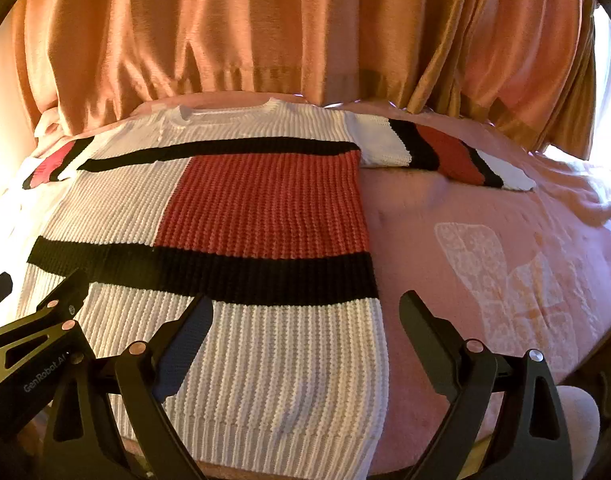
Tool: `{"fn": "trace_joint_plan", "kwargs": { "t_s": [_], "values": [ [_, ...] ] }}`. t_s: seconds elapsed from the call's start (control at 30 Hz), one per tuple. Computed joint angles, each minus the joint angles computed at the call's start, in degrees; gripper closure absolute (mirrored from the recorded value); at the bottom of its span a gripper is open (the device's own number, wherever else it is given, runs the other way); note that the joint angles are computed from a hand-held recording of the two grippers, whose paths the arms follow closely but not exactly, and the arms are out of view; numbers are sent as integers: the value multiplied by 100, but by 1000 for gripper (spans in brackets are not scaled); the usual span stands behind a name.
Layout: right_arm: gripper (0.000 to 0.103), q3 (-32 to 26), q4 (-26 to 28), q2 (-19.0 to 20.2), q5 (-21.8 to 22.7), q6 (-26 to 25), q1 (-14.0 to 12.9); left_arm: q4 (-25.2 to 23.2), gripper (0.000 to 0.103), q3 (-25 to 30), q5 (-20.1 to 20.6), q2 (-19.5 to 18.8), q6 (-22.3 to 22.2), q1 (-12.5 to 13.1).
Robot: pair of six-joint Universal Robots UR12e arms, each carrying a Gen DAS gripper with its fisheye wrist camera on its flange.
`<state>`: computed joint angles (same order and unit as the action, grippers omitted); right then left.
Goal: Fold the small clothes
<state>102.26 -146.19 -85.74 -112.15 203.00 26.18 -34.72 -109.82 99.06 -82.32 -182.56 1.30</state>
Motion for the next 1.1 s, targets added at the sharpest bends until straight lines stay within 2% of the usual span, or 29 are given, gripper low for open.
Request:
{"fn": "trace_joint_plan", "kwargs": {
  "t_s": [1.1],
  "values": [
    [11,-3,83,23,65,103,-33,-15,5,47,84,-76,44,-50]
  ]
}}
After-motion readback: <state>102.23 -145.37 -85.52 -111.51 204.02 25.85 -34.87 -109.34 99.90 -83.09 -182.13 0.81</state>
